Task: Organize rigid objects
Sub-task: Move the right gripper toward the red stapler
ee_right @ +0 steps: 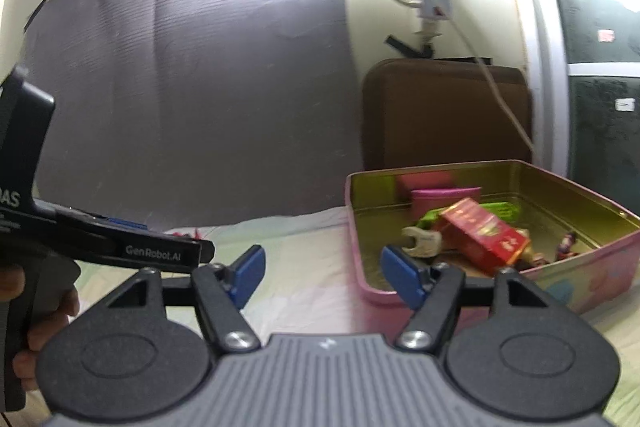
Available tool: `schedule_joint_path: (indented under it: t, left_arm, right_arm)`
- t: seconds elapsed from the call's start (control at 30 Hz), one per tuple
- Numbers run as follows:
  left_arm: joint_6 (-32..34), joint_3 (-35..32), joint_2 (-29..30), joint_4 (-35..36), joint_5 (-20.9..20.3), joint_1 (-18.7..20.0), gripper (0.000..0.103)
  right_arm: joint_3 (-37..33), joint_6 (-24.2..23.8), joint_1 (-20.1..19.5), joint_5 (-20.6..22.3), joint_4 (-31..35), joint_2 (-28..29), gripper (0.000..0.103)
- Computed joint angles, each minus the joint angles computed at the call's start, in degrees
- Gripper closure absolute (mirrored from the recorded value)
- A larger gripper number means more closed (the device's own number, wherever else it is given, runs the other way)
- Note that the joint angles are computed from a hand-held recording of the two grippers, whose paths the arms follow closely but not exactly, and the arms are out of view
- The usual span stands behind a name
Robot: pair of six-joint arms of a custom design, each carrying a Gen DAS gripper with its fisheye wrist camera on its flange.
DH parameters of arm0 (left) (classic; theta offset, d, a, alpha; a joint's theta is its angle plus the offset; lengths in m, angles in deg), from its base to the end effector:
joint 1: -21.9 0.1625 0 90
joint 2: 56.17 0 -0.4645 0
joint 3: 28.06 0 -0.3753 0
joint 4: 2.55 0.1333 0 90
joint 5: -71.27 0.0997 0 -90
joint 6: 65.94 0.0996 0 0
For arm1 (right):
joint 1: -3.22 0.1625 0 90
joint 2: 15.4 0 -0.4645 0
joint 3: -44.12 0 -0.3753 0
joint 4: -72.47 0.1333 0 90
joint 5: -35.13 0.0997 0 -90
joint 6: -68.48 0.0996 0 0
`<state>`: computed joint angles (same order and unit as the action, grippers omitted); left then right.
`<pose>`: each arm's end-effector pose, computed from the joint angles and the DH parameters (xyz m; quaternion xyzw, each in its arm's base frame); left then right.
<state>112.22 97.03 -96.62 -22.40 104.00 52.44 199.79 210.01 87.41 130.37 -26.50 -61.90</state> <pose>-0.1664 -0.3502 -0.0010 0.3211 0.8009 -0.4032 0.3047 0.0956 -0.2876 0.0293 0.1873 -0.7437 0.5803 0.2740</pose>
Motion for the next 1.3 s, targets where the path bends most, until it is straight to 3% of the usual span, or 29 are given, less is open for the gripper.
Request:
schedule_joint_path:
  t: [0.37,0.5,0.8,1.0,1.2,1.3]
  left_arm:
    - [4.19,4.16,-3.31,-7.86,-4.48,6.54,0.025]
    - [4.89,4.19,-5.47,-8.67,-3.78,10.16,0.025]
    - [2.6,3.78,-9.99,-8.47,-6.28,16.11,0.025]
    - [-0.31,0.89,-11.54,-4.35,-3.75,21.46,0.025]
    - [0.71,0.81,-10.76,-5.01,-4.3,21.15,0.02]
    - [0.66,0.78,-10.76,-4.67,-4.23,21.12,0.019]
  right_arm:
    - [-7.41,-2.3,6.2,5.77,10.85,2.77,0.046]
    - [-10.43,-2.73,7.75,7.23,15.65,3.42,0.046]
    - [-27.44,-0.47,11.13,9.54,43.84,3.9,0.046]
    - [-41.95,0.25,12.31,11.03,60.55,8.5,0.047]
    - [-56.12,-1.64,13.98,14.95,72.07,13.8,0.046]
    - [-62.38,-2.78,14.0,16.27,76.98,16.35,0.04]
